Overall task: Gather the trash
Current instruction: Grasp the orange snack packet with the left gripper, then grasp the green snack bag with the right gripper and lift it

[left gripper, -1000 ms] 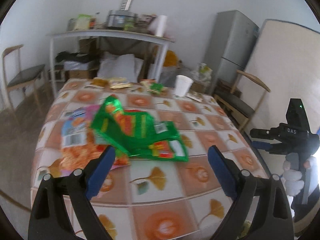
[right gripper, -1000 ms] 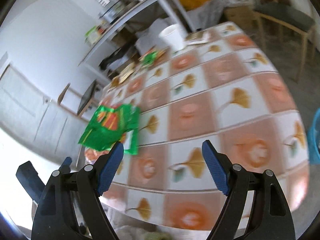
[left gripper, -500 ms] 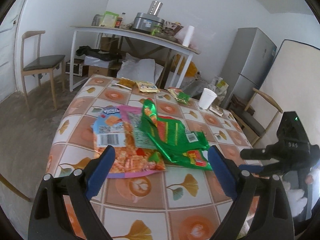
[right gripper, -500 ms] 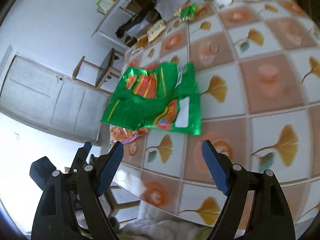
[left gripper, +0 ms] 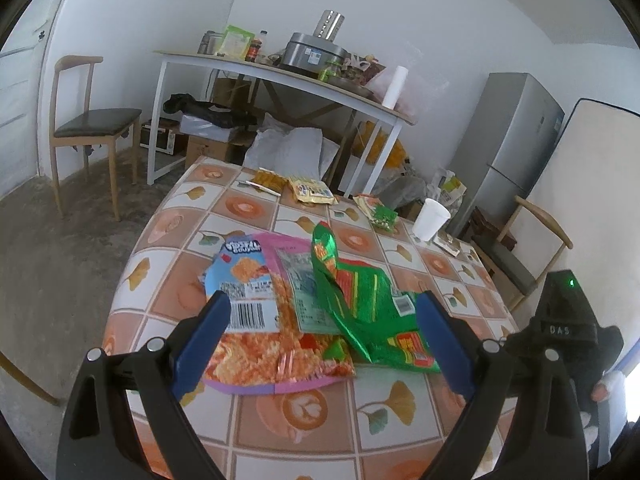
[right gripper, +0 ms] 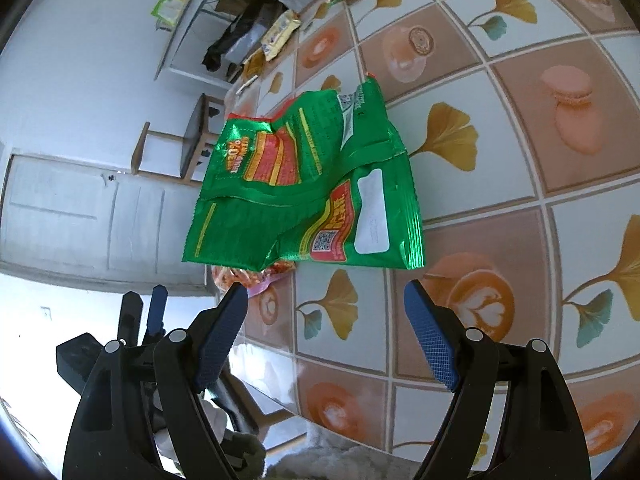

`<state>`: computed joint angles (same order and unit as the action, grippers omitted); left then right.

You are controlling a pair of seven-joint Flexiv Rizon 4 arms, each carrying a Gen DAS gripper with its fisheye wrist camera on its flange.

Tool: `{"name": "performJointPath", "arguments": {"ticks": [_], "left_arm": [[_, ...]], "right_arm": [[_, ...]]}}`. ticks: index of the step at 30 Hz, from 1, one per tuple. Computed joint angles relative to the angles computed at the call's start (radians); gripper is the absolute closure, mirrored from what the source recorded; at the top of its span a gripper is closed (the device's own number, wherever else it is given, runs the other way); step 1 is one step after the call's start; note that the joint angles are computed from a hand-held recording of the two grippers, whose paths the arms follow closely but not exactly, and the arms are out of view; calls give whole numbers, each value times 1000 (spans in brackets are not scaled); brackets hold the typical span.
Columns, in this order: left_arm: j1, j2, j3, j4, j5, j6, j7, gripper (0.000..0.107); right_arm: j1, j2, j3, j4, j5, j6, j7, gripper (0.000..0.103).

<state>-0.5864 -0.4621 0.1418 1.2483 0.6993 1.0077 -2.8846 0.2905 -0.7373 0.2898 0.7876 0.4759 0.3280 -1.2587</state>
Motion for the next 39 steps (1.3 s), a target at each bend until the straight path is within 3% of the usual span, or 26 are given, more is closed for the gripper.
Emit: {"name": "performJointPath", "arguments": {"ticks": [8,14,17,22,25,30,39], "left_arm": [[38,-37,-12,-66,-58,-9,72,16],[80,-84,-30,-119,-164,-2,173,29],[123,-111,-60,-120,-267,12,243,42],[163,-135,-98,-84,-430,48,336,77],[166,-142,-110,-64,-502,59,379,90],[149,-141,-118,-25,-572,102,409,94],[140,-164,-222,26,-746,155,555,96]], "right_arm": [[2,-16,-2,-20,-2,-12,17,26],[-3,-9,1,3,8,11,23,26],[-9,1,2,25,15,32,28,26],[-20,22,2,66,24,74,35,26],[-29,29,2,84,29,95,40,26],[-43,25,0,86,34,112,54,27],[-69,28,2,102,47,179,73,27]]}}
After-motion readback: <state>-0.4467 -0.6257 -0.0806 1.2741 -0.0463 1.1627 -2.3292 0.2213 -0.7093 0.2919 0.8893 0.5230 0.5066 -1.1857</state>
